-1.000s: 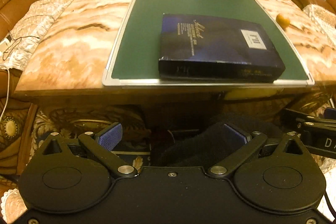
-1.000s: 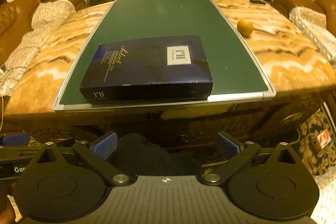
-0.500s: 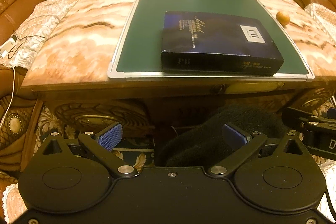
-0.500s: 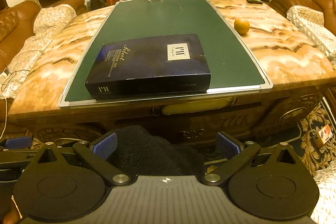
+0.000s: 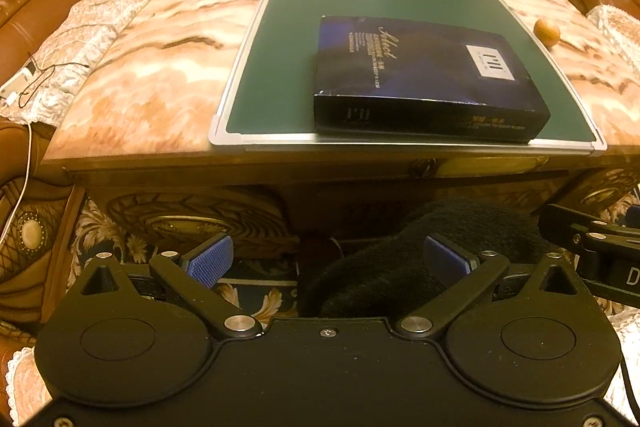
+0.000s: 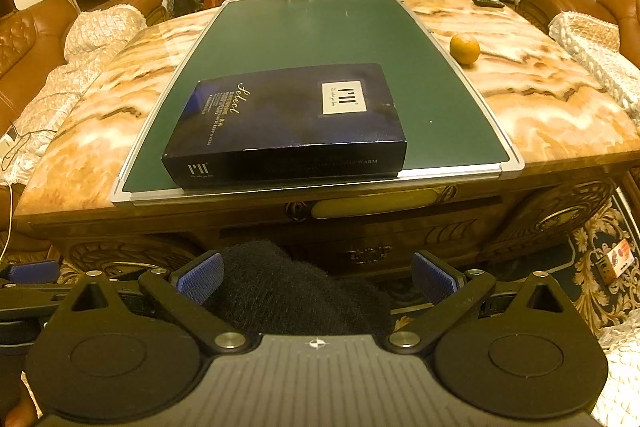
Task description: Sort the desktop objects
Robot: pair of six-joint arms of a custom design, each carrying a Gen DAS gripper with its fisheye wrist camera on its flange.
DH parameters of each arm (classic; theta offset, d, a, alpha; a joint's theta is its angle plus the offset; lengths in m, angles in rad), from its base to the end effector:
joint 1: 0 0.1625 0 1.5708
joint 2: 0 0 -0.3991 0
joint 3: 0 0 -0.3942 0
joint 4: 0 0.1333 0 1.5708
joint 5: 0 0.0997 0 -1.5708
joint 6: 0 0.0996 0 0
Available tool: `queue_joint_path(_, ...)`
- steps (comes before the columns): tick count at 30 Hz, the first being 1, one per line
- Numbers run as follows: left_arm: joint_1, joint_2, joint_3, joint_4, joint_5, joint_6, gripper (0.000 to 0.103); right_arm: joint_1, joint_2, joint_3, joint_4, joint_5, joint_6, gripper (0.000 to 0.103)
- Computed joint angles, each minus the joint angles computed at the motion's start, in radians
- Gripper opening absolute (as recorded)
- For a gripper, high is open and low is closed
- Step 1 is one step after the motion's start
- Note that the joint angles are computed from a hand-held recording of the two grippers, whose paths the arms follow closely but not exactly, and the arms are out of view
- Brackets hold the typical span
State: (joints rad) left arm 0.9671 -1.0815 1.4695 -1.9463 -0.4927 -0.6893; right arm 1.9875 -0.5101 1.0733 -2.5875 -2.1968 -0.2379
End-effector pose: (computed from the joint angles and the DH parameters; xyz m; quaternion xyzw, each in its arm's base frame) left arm -0.1879 -0.6619 0.3173 -0.0335 0.8575 -0.3049 0.4130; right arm 0.3950 -0.7072 0.1180 0.2325 -0.9001 0.2398 0.2797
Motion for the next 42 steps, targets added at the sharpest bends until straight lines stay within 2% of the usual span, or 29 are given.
queue_joint_path(32,0.037,0.081,-0.122,0.028,0.010,0.032,0.103,-0.022,0.092,-0.168,0.093,0.025,0.009,0.103)
queue_joint_path(42,0.038,0.100,-0.137,0.036,0.043,0.039,0.103,-0.027,0.115,-0.207,0.118,0.023,0.015,0.103)
